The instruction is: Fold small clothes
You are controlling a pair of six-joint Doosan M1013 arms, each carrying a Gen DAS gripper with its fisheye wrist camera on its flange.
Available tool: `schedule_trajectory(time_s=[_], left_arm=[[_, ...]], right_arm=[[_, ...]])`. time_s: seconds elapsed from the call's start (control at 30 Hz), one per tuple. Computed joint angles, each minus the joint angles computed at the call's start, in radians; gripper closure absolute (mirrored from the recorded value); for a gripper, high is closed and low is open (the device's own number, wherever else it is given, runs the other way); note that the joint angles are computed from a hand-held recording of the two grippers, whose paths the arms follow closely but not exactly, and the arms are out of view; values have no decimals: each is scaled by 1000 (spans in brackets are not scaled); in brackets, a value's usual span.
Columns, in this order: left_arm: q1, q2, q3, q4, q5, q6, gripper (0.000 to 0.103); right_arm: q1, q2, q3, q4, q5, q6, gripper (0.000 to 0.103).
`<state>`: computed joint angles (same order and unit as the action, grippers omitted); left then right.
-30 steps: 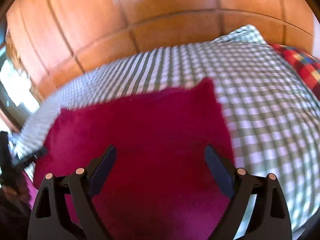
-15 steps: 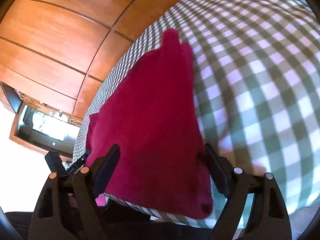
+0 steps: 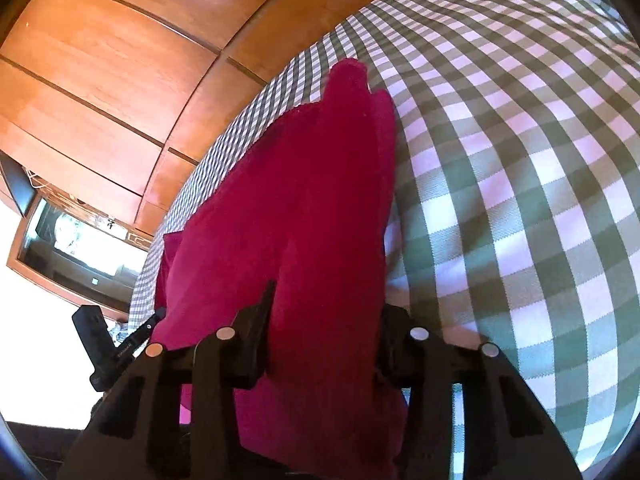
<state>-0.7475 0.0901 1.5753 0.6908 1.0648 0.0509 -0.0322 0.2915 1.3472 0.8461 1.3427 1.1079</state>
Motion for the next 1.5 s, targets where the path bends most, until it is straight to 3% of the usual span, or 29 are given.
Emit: schedule_trajectory(time_s=[0.23, 0.3, 0.47, 0.63, 0.73, 0.83, 1.0, 1.2, 1.33, 1.5], left_arm=[[1, -3, 6, 5, -7, -6, 66], [0, -3, 6, 6, -6, -7, 66], [-6, -15, 7, 12, -9, -39, 66], [-13, -75, 58, 43, -100, -142, 68], [-16, -127, 116, 83, -234, -228, 70], [-12, -159, 157, 105, -345, -258, 70], [10, -175, 195, 63, -436, -263, 70], [58, -177, 229, -61, -501, -204, 70], [57, -192, 249, -19, -524, -275, 70], [50, -227, 278, 78, -519, -413, 70]], right_arm=[[-1, 0, -7, -18, 0, -3, 57], [7, -3, -13, -35, -3, -2, 66], [29, -19, -24, -45, -15, 7, 72], [56, -44, -50, 14, -1, -54, 72], [81, -53, -66, 27, 9, -80, 72], [124, -54, -95, 34, 27, -104, 72], [212, -47, -132, 9, 59, -146, 73], [360, -19, -160, -100, 73, -161, 73], [427, -1, -153, -186, 74, -136, 73], [474, 1, -131, -234, 63, -170, 73]])
